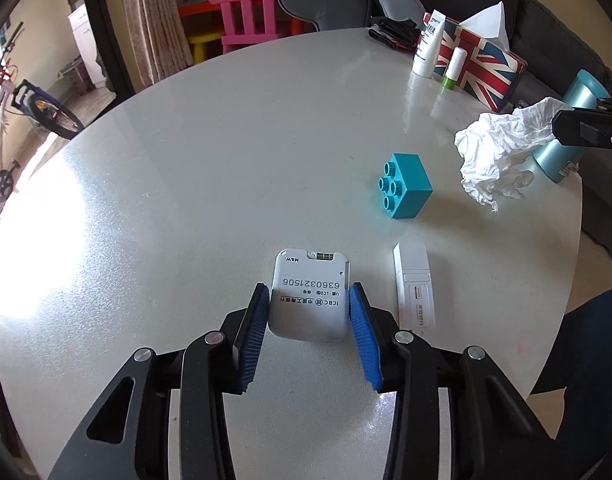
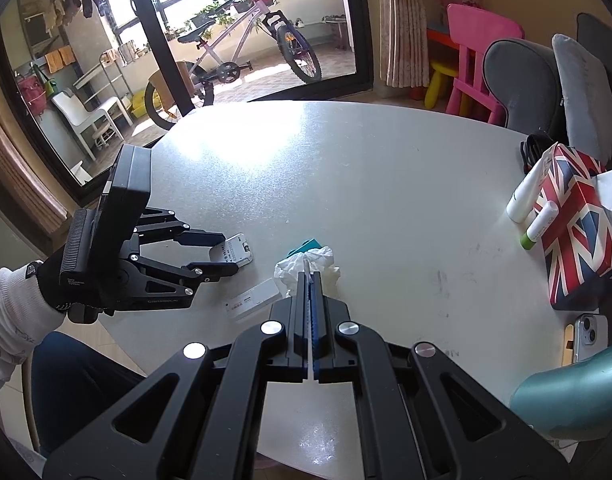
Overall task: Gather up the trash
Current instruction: 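Grasp the white card with the left gripper while the right gripper holds the tissue, then release the tissue from the right gripper over the wastebasket while the left gripper carries the card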
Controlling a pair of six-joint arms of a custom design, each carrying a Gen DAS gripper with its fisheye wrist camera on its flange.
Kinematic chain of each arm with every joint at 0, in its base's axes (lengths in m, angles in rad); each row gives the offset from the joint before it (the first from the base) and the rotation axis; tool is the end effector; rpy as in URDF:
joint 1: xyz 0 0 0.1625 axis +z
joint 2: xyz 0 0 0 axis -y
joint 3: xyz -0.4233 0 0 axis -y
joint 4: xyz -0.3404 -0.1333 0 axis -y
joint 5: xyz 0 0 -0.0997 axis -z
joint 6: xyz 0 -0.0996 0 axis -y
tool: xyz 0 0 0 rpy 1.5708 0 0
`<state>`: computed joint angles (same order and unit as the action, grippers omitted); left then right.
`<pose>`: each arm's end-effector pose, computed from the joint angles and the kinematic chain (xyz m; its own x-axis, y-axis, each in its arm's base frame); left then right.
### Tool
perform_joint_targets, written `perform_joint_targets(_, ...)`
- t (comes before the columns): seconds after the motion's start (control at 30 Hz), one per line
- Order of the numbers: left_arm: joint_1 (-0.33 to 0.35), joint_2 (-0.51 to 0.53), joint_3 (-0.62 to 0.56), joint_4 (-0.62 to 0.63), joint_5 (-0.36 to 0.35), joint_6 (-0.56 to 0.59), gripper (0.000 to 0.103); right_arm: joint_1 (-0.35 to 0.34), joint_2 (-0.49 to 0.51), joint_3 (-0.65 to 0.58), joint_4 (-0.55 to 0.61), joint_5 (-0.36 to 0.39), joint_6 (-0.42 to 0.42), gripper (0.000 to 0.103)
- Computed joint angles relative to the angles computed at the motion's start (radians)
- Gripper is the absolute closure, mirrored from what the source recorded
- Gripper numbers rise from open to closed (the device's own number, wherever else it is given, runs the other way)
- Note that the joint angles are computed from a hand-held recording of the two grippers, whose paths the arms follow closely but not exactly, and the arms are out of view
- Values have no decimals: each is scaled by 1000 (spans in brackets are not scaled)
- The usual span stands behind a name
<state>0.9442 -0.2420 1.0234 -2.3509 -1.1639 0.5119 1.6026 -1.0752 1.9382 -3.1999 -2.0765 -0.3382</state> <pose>-0.3012 -0.7106 -0.0674 -0.3610 0.8666 -0.3444 0.8755 0.4422 0.1950 0.1027 -0.5519 0.2826 -0.8273 0.0515 0.5594 -0.3153 0.7816 -0.5382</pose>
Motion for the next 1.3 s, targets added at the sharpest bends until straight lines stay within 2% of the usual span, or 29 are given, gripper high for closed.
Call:
perform_joint_targets(0.27, -20, -119, 159, -62, 0, -63, 63, 36, 5, 32, -41, -20, -13, 102)
perform_joint_targets(0.83, -94, -419, 603, -284, -86, -163, 63, 151, -41, 204, -99, -24, 14, 102)
perform_joint_targets(1.03, -111, -479, 708, -327, -90, -194, 63, 181, -42, 272, -105, -10, 49, 102)
perform_joint_targets(1.3, -110, -529, 811, -366, -96, -237, 62, 192, 6, 320, -96, 4, 84, 102)
